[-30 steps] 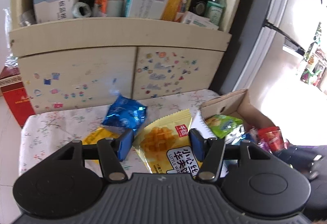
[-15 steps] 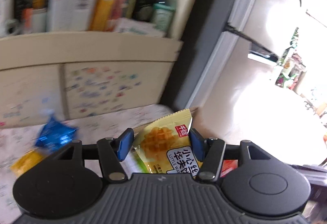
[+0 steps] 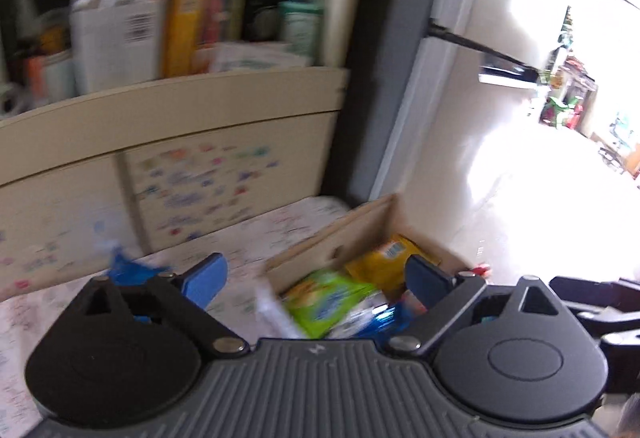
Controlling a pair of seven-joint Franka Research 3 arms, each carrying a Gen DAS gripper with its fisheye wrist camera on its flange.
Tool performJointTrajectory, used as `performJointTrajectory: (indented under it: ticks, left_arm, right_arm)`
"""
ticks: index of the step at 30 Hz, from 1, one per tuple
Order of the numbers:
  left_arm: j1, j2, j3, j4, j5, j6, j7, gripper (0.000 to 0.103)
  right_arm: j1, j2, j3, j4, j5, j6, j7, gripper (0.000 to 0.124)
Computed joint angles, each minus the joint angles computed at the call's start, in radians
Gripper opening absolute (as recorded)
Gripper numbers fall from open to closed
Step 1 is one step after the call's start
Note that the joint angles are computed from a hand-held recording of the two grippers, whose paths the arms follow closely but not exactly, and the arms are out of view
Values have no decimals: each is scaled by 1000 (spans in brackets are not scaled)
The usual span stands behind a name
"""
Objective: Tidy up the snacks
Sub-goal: 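Drop the light blue packet in with the right tool while the left tool drops the waffle packet, then withdraw both open tools from the box back over the table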
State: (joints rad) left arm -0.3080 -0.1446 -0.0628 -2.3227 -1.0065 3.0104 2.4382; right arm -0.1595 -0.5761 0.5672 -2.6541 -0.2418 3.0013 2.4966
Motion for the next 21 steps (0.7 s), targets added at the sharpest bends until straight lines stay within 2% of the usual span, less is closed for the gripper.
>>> performJointTrajectory:
  ticks: [2,6,10,12,15,18,21]
  left_arm:
    - [45,-21,5,-30,85,-3,-75,95]
    - [94,-32,51,-65,191,0,-178,95]
    - [95,-22,119,-81,156,30,-180,95]
    - [108,-10,135,-83,133,40,-193,95]
    - [129,24,139,-72,115,46,-163,95]
    - [132,60,136,-48,4,61,-10,95]
    - [155,112,99,-30,-16,75,78,95]
  right_arm:
    - [-3,22,19,19,-19,11,-14,93]
    - [-25,81,72,69,-62,21,-22,93]
    - [-46,145,117,122,-112,25,-15,93]
    - [-57,184,137,154,-146,16,-1,94]
    - [-88,227,181,194,-218,2,50,98]
    - [-166,248,254,224,-305,12,160,101]
    - [-203,277,283,238,-353,51,253,103]
